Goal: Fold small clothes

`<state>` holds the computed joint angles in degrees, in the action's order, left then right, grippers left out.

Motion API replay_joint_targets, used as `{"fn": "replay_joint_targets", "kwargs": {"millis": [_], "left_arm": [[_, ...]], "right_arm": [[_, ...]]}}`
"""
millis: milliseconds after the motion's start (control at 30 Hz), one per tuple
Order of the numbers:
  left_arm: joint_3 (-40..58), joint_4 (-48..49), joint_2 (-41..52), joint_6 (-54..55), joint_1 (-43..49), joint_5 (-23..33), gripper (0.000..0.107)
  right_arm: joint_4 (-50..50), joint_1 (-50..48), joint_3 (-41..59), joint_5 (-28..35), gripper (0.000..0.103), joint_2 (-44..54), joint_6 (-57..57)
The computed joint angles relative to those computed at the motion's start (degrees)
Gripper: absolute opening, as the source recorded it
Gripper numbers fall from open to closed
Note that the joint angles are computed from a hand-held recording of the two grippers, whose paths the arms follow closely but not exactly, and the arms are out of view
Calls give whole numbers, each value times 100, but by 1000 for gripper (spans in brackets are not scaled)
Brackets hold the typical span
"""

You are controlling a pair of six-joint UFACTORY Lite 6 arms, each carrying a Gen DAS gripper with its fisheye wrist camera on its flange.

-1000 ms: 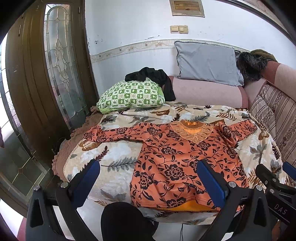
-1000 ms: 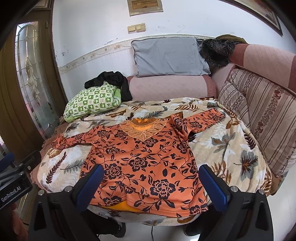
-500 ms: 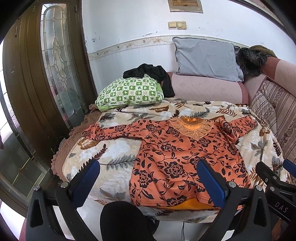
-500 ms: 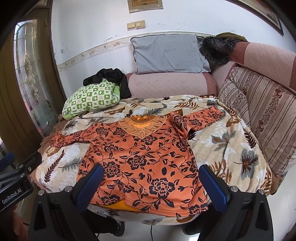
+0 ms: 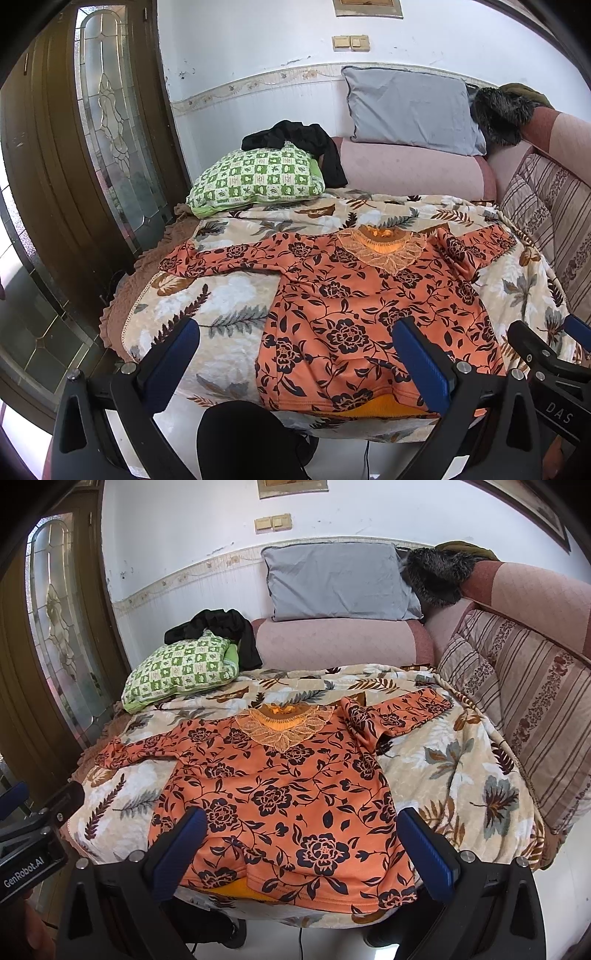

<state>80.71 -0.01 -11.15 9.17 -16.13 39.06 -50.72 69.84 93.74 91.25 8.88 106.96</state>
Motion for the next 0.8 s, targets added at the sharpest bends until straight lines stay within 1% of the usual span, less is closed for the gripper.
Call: {"fn": "replay_joint_targets", "kwargs": {"millis": [167, 233, 400, 667, 700, 767, 800], "left_arm": [[158, -109, 263, 63, -31, 112, 103], [365, -209, 574, 125, -37, 256, 103], [769, 242, 1164, -366, -177, 250, 103], [1497, 215, 1817, -453, -252, 261, 103], [1679, 152, 2000, -418, -276, 319, 103], [2248, -149, 2535, -239, -296, 638, 103], [2740, -494, 2986, -55, -276, 950, 103]], "right_arm": [[55, -166, -165, -172, 103, -85, -59], [63, -238, -293, -271, 103, -155, -56], [160, -534, -737, -520, 103, -464, -47], [233, -1221, -1442, -1083, 103, -956, -124], [232, -1309, -1511, -1175, 103, -985, -173], [270, -1581, -1771, -1572, 103, -1144, -268], [298, -1798, -2014, -1877, 103, -1312, -301]]}}
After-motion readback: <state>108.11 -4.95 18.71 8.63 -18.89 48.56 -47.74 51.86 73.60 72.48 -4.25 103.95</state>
